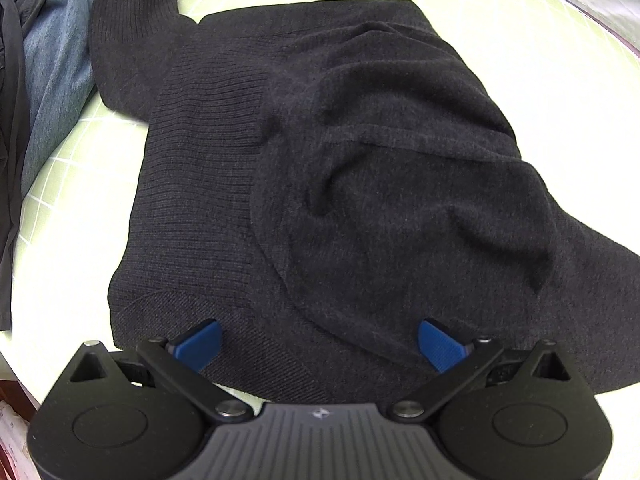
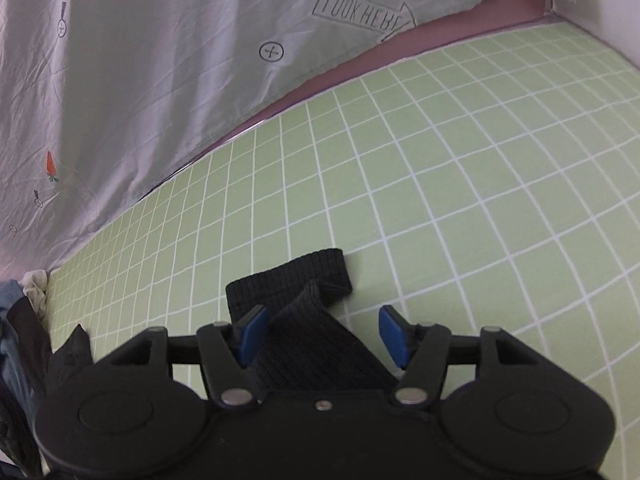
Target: Fold clothes
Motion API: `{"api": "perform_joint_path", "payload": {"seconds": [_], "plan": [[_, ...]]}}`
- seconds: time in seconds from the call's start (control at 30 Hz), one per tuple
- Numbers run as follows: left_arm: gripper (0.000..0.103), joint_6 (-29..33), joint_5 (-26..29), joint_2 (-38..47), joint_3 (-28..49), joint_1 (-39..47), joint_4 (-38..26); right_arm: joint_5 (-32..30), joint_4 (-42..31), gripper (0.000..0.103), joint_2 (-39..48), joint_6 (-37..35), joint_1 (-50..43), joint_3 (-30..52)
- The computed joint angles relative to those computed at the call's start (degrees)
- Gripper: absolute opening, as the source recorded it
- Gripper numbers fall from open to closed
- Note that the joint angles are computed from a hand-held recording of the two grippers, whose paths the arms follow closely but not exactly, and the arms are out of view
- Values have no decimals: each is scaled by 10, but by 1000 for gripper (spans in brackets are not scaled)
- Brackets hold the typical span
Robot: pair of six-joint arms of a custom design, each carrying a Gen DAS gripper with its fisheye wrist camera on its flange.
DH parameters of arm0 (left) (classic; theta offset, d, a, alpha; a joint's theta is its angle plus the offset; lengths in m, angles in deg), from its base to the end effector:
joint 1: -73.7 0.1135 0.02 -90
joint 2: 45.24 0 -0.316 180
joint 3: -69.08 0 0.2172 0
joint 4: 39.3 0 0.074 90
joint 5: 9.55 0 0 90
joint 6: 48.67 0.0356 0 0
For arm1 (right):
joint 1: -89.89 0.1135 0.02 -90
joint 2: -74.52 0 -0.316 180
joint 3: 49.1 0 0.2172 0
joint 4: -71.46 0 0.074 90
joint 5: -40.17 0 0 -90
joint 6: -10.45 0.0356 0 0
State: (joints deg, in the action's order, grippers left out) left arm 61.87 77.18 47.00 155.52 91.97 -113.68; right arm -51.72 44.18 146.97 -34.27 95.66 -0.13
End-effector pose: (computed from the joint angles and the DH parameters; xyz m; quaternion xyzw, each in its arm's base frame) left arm 0.2530 0.0857 0.2994 0.0173 0.9958 0.0552 0.0713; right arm 0.1921 0.0206 0.2434 0.3131 0.8883 0.1587 0.2963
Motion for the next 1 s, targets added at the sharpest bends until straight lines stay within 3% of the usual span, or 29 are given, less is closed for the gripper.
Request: {"api": "perform_joint_path", "payload": {"seconds": [0.03,0.1,0.2,0.3,0.37,0.4,0.43,0.47,0.5,0.53,0.67,0.77,0.83,0.87,0.93,0.97,1.0], "plan": [[103,-1,0,0,-1,1,0,-23,16,56,13,7,-12,-6],[103,-5,-2,0,-3,2,-1,-51,32,32,24,24,-29,-13],[103,-9,2,0,-7,5,-1,-28,41,11,-22,55,-30,-30],[103,-9,5,-1,-9,7,-2,88,-1,3,-162,98,-23,-38],[103,-9,7,-2,-10,8,-3,178,-102,3,-237,110,-21,0],[103,-10,9,-2,-10,9,-4,205,-147,3,-259,103,-28,19],[103,-11,10,-2,-10,10,-5,192,-176,5,-266,74,-55,31],[103,-13,12,-2,-10,10,-6,150,-193,12,-261,30,-96,39],[103,-13,12,-1,-10,10,-8,130,-210,24,-250,2,-114,46],[103,-14,12,-3,-11,9,-9,129,-216,30,-232,-11,-103,46],[103,-17,-2,-12,-20,-3,-2,112,-137,61,-164,-20,-18,11],[103,-20,-2,-18,-24,2,-4,76,-47,103,-95,-14,8,-13],[103,-23,-2,-20,-24,7,-5,50,4,103,-46,-16,17,-20],[103,-24,-2,-20,-24,10,-5,36,7,101,-25,-21,15,-15],[103,-26,-2,-21,-23,17,-6,8,-11,78,3,-36,5,2],[103,-27,-1,-21,-24,20,-6,-6,-24,39,14,-42,0,11],[103,-29,0,-20,-25,23,-7,-18,-34,8,20,-48,-6,18]]}}
